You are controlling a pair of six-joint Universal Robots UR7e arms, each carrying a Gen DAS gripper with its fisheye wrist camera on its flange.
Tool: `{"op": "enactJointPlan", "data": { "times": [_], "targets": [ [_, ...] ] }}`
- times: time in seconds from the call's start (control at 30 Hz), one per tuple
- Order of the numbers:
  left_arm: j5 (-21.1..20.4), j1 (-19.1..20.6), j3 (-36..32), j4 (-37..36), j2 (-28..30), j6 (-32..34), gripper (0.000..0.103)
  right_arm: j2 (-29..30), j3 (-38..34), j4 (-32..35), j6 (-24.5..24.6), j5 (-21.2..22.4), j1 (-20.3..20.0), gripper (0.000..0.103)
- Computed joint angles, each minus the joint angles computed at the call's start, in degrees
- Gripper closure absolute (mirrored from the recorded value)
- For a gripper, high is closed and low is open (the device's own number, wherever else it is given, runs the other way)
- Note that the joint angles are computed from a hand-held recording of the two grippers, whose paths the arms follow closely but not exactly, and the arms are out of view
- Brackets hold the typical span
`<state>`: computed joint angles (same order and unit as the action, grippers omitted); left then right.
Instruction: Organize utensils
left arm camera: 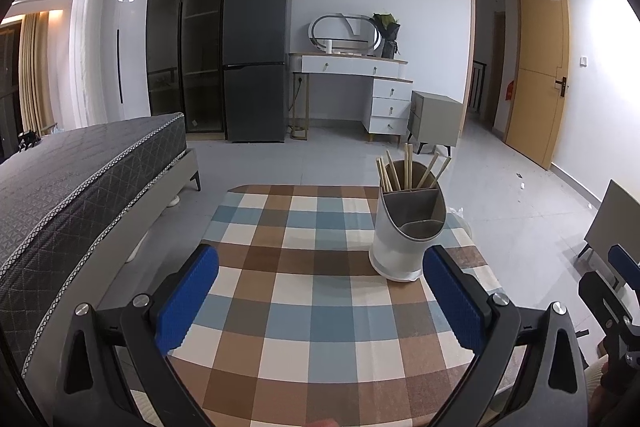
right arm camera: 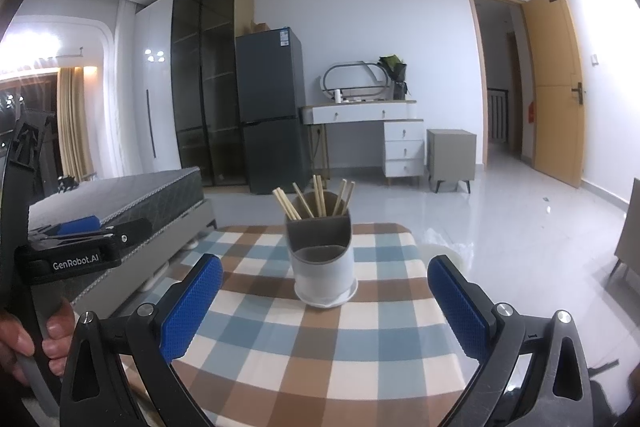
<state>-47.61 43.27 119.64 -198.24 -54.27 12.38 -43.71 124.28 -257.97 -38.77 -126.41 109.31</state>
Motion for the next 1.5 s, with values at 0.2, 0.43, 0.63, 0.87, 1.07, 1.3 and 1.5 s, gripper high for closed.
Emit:
{"op": "enactJointPlan", "data": {
  "times": [0.2, 0.43, 0.63, 0.87, 1.07, 1.3, 1.5],
  "targets": [
    [-0.1, 0.1, 0.0, 0.1, 0.0, -0.3, 0.003, 0.1, -0.1, 0.1, 0.5, -0.5, 0.1, 0.0],
    [-0.3, 0.1, -0.2, 0.9, -0.1, -0.8, 0.003, 0.4, -0.3, 0.0, 0.2, -1.0, 0.4, 0.0],
    [-0.3, 0.2, -0.2, 1.3, -0.3, -1.1, 0.003, 0.3, -0.3, 0.0, 0.1, -1.1, 0.5, 0.0],
    [-0.5, 0.2, -0.2, 1.5, -0.3, -1.4, 0.003, 0.3, -0.3, 0.0, 0.1, -1.1, 0.5, 0.0],
    [-0.6, 0.1, -0.2, 1.4, -0.2, -1.4, 0.003, 0.3, -0.2, -0.1, 0.1, -1.2, 0.5, 0.0],
    [-0.7, 0.1, -0.2, 1.4, -0.2, -1.5, 0.003, 0.3, -0.2, -0.1, 0.2, -1.2, 0.5, 0.0],
    [-1.0, 0.1, -0.1, 1.7, -0.4, -1.9, 0.003, 0.3, 0.0, -0.3, 0.3, -1.1, 0.4, 0.0]
  ]
}}
